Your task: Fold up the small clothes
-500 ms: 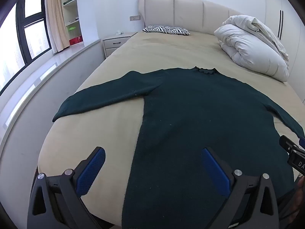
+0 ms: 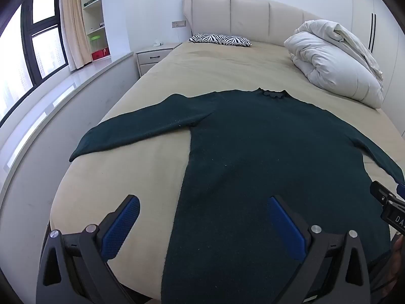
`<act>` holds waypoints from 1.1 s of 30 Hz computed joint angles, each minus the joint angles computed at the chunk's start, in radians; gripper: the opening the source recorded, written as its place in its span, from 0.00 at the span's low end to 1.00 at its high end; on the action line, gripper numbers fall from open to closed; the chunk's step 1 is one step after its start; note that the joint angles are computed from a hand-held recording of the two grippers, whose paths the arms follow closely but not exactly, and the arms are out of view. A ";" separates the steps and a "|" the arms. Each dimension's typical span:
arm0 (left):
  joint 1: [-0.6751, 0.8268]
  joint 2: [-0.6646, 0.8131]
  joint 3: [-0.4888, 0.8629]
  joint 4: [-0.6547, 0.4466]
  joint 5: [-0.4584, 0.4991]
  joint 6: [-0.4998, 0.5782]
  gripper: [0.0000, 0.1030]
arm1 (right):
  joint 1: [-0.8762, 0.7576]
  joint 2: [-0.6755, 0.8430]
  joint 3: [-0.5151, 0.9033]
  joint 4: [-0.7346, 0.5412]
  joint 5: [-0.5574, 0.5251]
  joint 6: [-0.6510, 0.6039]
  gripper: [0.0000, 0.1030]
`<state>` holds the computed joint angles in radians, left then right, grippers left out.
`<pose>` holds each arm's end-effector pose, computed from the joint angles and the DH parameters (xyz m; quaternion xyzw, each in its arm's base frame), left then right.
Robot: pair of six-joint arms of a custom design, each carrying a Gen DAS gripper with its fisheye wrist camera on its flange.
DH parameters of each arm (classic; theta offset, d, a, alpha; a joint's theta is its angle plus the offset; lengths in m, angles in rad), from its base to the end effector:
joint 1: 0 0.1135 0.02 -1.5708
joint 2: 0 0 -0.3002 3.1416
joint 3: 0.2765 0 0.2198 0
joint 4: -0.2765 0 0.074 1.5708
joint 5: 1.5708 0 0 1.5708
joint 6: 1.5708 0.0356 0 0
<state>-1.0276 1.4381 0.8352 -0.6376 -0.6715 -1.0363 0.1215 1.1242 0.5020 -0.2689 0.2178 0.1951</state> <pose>0.1335 -0.1782 0.2442 -0.0582 0.9311 0.0335 0.3586 0.1652 0.0124 0.2252 0.0707 0.9353 -0.0490 0.3434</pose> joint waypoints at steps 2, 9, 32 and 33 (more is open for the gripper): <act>0.010 0.014 0.018 0.002 0.005 0.014 1.00 | 0.000 0.001 -0.001 0.001 0.000 0.000 1.00; 0.000 0.015 0.005 0.010 0.001 0.000 1.00 | -0.027 -0.005 -0.007 0.006 -0.018 -0.021 1.00; -0.003 0.013 0.005 0.007 0.001 -0.003 1.00 | 0.012 -0.001 -0.031 0.024 0.005 0.011 1.00; -0.003 0.011 0.004 0.008 0.001 -0.001 1.00 | 0.018 0.008 -0.040 0.038 0.007 0.016 1.00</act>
